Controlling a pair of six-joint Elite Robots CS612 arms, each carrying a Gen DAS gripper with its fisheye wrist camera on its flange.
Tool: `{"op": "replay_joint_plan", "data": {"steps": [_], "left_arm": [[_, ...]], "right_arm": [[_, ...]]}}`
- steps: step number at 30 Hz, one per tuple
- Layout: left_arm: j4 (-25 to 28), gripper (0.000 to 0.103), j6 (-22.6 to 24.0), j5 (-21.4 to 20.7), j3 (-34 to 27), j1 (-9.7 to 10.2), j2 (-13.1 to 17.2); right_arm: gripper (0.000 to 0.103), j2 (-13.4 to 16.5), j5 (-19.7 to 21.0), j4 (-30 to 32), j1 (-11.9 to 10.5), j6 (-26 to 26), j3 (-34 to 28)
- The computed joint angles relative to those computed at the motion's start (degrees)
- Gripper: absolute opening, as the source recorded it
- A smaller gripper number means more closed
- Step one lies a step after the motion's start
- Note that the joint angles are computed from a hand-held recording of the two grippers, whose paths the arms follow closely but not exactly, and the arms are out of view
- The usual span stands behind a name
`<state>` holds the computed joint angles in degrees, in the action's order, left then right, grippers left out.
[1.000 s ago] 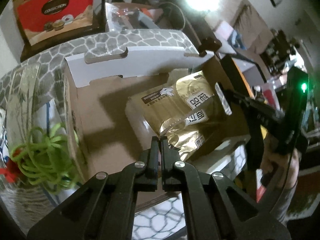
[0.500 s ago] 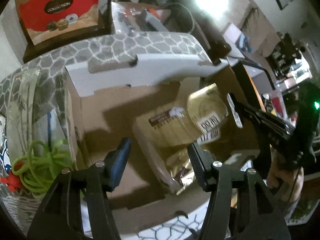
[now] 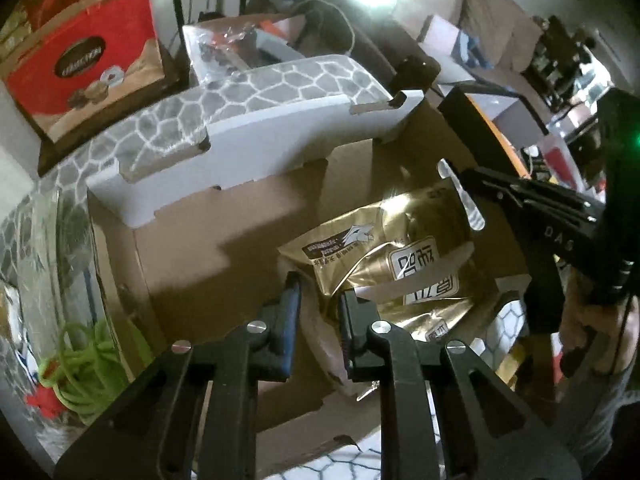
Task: Organize objects
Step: 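Lower the gold bag into the cardboard box with the left tool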
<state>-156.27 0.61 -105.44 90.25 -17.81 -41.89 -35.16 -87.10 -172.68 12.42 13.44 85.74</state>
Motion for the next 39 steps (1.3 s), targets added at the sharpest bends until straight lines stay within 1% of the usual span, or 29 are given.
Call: {"op": "replay_joint_plan", "data": {"steps": [2, 4, 6, 8, 9, 11, 12, 14, 15, 17, 19, 20, 21, 22, 23, 24, 25, 26, 27, 28, 30, 33, 37, 39], "left_arm": [[0.3, 0.016, -1.38, -1.51, 0.02, 0.4, -0.04], [0.45, 0.017, -2.35, -2.58, -0.17, 0.73, 0.08], [0.64, 0.017, -3.47, -3.97, -0.61, 1.03, 0.46], [1.17, 0.017, -4.33, -4.36, -0.95, 1.09, 0.72], [1.44, 0.017, -5.18, -4.47, -1.01, 1.1, 0.73], [1.95, 0.018, -8.67, -5.67, -1.43, 1.46, 1.02], [1.94, 0.018, -10.57, -6.58, -1.62, 1.74, 1.2], [1.25, 0.018, -13.65, -7.79, -1.61, 2.19, 1.43], [0.78, 0.018, -14.53, -7.88, -1.4, 2.29, 1.42], [-0.11, 0.018, -16.38, -8.48, -0.97, 2.58, 1.44], [-0.77, 0.019, -18.64, -9.48, -0.83, 3.02, 1.67], [-0.63, 0.02, -18.92, -9.88, -0.91, 3.19, 1.75], [0.02, 0.023, -18.85, -10.34, -1.15, 3.33, 1.84], [1.35, 0.03, -18.46, -10.95, -1.39, 3.5, 1.88], [2.52, 0.035, -17.61, -11.7, -1.42, 3.64, 1.87], [3.17, 0.043, -16.85, -12.66, -1.47, 3.79, 1.91], [2.95, 0.043, -16.38, -13.02, -1.23, 3.88, 1.85], [2.53, 0.042, -15.88, -12.75, -0.88, 3.79, 1.66], [2.48, 0.036, -15.46, -12.08, -0.62, 3.62, 1.45], [2.45, 0.024, -15.18, -12.09, -0.42, 3.53, 1.3], [1.78, 0.02, -15.27, -11.01, 0.08, 3.2, 0.92], [1.06, 0.019, -16.89, -10.66, 0.15, 2.98, 0.87], [0.47, 0.019, -18.74, -10.49, 0.28, 2.78, 0.89], [-0.69, 0.018, -21.75, -11.89, 0.1, 3.4, 1.47]], "right_arm": [[0.009, 0.03, 0.14, 0.45, -0.05, -0.33, -0.19], [0.006, 0.23, 0.16, 0.88, 0.04, -0.73, -0.54], [0.005, 0.45, -0.46, 0.88, 0.19, -0.66, -0.82], [0.004, 0.63, -0.88, 0.62, 0.29, -0.38, -0.96], [0.004, 0.69, -0.91, 0.58, 0.28, -0.33, -1.01], [0.004, 0.66, -0.76, 0.83, 0.25, -0.15, -1.01], [0.007, 0.53, -0.27, 1.23, 0.15, 0.47, -0.91], [0.012, 0.17, -1.98, 1.64, 0.4, 0.45, -0.48], [0.024, -0.12, -3.95, 1.52, 0.73, -0.09, -0.01], [0.034, -0.76, -6.3, 1.46, 1.09, -1.04, 1.19], [0.034, -1.32, -5.29, 1.26, 0.94, -1.41, 2.35], [0.034, -1.61, -5.03, 1.43, 0.93, -1.84, 2.93], [0.032, -1.82, -5.0, 1.31, 0.95, -2.24, 3.41], [0.03, -1.99, -4.48, 0.86, 0.88, -2.51, 3.89], [0.026, -2.17, -3.75, 0.41, 0.82, -2.5, 4.33], [0.022, -2.34, -2.94, -0.04, 0.71, -2.42, 4.78], [0.02, -2.47, -2.06, -0.43, 0.6, -2.33, 5.08], [0.014, -2.58, -1.15, -0.68, 0.54, -2.35, 5.3], [0.01, -2.61, -0.6, -0.72, 0.56, -2.49, 5.34], [0.009, -2.59, -0.9, -0.72, 0.7, -2.64, 5.29], [0.006, -2.52, -1.5, -0.63, 1.02, -2.81, 5.04], [0.006, -2.5, -1.78, -0.09, 1.16, -2.95, 4.77], [0.006, -2.68, -0.8, 0.25, 0.85, -2.35, 5.15], [0.009, -2.72, -0.25, 0.34, 0.66, -1.85, 5.4]]}}
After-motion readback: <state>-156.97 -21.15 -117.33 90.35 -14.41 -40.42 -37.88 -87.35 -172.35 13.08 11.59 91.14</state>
